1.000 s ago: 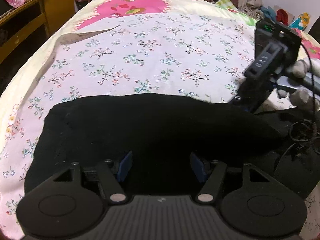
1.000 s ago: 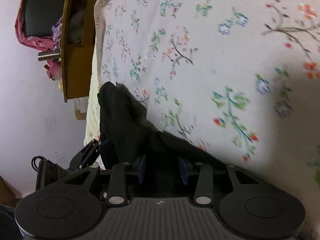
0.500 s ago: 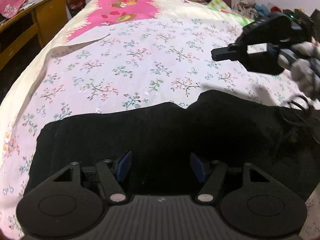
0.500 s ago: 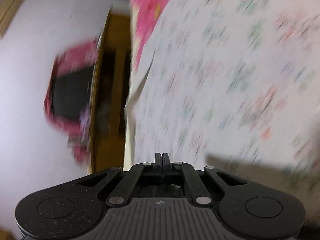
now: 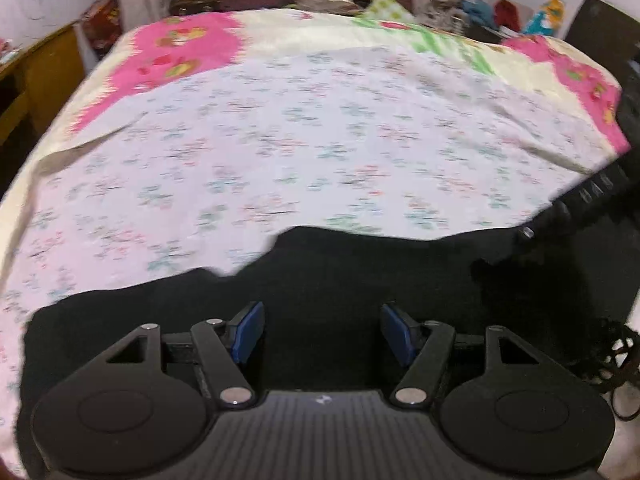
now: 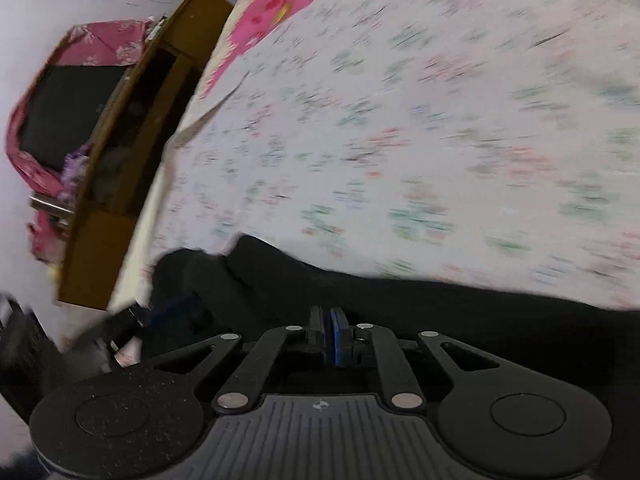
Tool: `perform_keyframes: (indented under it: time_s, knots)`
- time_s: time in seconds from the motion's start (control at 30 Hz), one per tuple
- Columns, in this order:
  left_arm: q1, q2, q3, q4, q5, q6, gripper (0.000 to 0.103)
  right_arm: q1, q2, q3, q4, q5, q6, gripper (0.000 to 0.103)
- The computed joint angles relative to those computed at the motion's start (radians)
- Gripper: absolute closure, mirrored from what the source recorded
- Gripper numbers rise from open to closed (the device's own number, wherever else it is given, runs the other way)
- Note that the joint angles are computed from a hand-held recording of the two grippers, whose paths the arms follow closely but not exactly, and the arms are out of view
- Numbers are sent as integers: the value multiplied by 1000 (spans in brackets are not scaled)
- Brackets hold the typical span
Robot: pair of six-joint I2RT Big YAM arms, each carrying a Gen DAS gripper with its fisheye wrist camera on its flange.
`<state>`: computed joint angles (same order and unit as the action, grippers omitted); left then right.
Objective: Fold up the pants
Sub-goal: 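Move the right gripper to the end of the black pants and grasp it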
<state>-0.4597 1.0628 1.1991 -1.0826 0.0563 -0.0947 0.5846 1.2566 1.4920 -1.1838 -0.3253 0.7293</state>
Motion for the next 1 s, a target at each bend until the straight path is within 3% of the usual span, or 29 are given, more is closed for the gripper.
perform_keyframes:
  time_s: [0.07, 0.23, 0.3, 0.4, 0.5, 0.67, 0.7, 0.77, 0.9, 0.93, 1.0]
  knots:
    - [-61, 22, 23, -6, 1, -33, 30, -13, -84, -55, -24, 37, 17, 94]
    - [-261, 100, 112, -22, -15, -70, 30, -56, -333, -209, -78, 159, 198, 85]
    - [-342, 139, 147, -20, -21, -68, 30, -113, -428, -247, -132, 200, 244, 81]
    - [-444, 210, 204, -9, -33, -58, 30, -278, -584, -311, -205, 254, 274, 76]
    - [-518, 285, 260, 7, -42, -61, 30, -543, -696, -383, -236, 165, 247, 76]
    - [-600, 387, 340, 30, -65, -47, 30, -864, -772, -486, -222, 41, 130, 70]
    - [-611, 401, 352, 32, -74, -45, 30, -876, -777, -499, -205, 19, 146, 70]
    - [-619, 436, 381, 33, -79, -40, 30, -966, -775, -523, -187, -50, 93, 67]
    - [-630, 472, 410, 28, -100, -42, 30, -1007, -787, -574, -130, -88, 136, 65]
    - [-631, 475, 413, 24, -101, -44, 30, -1061, -786, -574, -140, -120, 105, 64]
    - [-626, 486, 416, 21, -98, -34, 30, -1044, -786, -572, -130, -112, 107, 64]
